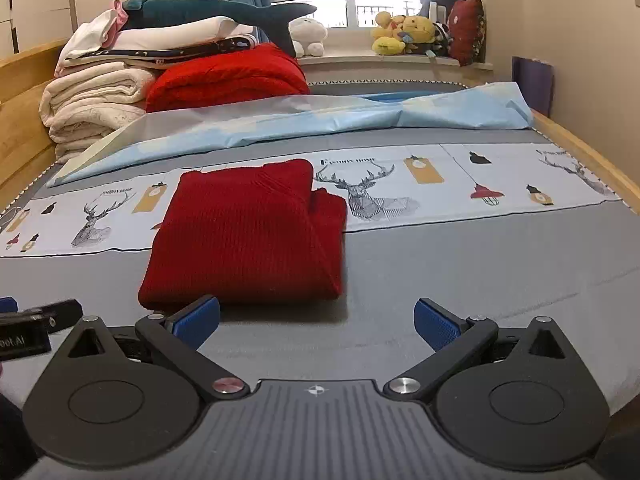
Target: Fold small clothes
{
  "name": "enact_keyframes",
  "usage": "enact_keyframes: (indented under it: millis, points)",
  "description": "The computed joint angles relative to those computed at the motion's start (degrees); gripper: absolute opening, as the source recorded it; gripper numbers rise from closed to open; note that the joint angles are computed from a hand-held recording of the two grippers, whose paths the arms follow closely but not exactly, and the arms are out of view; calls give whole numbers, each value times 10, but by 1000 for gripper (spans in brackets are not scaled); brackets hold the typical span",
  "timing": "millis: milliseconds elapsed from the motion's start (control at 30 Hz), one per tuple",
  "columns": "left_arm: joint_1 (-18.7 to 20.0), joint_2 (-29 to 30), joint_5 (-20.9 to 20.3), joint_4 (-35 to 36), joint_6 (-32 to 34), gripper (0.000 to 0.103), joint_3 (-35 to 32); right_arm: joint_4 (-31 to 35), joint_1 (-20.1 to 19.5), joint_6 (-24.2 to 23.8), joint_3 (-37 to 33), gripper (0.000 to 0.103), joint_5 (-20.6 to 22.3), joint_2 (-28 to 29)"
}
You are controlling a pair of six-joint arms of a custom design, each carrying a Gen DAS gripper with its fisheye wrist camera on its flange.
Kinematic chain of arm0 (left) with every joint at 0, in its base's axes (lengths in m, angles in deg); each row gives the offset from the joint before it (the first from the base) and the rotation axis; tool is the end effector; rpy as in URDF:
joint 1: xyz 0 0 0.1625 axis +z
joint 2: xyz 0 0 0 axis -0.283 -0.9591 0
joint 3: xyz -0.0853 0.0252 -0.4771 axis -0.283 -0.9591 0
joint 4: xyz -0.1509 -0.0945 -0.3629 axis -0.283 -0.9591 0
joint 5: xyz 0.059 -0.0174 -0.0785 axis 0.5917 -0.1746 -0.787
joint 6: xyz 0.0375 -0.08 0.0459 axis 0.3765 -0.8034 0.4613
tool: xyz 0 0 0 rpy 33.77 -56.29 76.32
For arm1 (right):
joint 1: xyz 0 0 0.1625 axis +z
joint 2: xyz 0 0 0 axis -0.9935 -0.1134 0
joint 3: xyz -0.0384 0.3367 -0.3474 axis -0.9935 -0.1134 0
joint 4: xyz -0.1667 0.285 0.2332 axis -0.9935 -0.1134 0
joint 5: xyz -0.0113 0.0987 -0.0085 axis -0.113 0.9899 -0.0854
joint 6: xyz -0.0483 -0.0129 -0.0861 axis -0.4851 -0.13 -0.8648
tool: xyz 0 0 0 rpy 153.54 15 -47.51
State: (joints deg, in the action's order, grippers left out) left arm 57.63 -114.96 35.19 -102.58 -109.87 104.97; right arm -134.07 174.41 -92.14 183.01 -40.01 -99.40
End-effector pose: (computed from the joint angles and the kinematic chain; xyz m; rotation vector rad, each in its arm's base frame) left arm -0.3482 -0.6107 0.0590 -0.1125 1.9601 -1.1758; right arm 0.1268 -0.6906 0.2820 0.8627 -2.3977 0.9164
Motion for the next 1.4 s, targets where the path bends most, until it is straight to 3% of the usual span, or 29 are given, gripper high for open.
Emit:
enact_keyframes:
  millis: [567, 1400]
  points:
    - [3, 23, 8, -165, 140, 103, 10, 11, 10, -20, 0, 102, 17, 10]
    - [9, 19, 2, -147, 126, 103, 13, -13, 17, -49, 10, 102, 14, 17]
